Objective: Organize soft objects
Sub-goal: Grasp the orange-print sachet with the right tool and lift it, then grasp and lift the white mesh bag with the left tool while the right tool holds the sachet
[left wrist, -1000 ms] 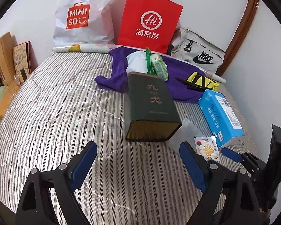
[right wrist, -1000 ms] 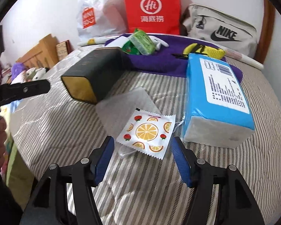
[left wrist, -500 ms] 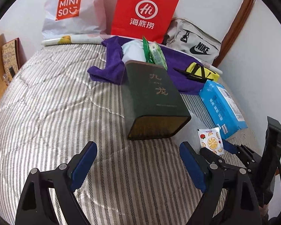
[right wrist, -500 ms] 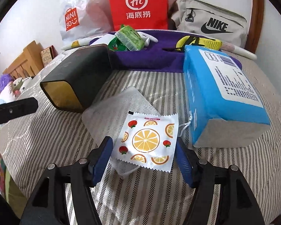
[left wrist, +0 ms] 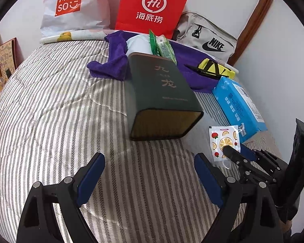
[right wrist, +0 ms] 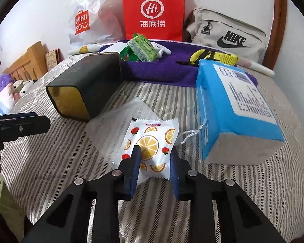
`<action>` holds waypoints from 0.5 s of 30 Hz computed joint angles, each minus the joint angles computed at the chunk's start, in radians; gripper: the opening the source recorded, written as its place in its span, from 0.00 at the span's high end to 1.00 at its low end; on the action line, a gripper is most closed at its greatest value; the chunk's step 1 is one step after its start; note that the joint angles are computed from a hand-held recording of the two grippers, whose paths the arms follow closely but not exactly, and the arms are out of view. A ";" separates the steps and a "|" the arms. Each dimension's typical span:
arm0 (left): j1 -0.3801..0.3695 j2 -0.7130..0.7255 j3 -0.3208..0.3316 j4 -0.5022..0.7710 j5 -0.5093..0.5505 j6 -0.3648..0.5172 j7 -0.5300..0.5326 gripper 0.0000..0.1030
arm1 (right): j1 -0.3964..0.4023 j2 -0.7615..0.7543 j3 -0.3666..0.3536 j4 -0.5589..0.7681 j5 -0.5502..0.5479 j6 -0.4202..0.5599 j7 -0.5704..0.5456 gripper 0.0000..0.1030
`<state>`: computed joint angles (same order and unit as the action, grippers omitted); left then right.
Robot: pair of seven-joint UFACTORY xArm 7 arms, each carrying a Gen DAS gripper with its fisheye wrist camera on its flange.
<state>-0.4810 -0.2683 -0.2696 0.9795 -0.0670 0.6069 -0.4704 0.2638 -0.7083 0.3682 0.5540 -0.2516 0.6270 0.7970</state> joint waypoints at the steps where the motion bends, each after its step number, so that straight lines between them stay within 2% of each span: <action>1: 0.001 0.000 -0.005 0.003 0.006 0.005 -0.007 0.14 | 0.005 -0.012 -0.003 -0.007 -0.001 -0.009 -0.003 0.88; 7: -0.010 0.002 -0.020 0.014 0.021 0.010 -0.037 0.14 | 0.062 -0.085 -0.056 -0.055 0.067 -0.073 -0.056 0.96; 15: -0.043 0.056 -0.033 0.053 -0.003 0.010 -0.053 0.14 | 0.168 -0.248 -0.152 -0.136 0.206 -0.072 -0.172 0.96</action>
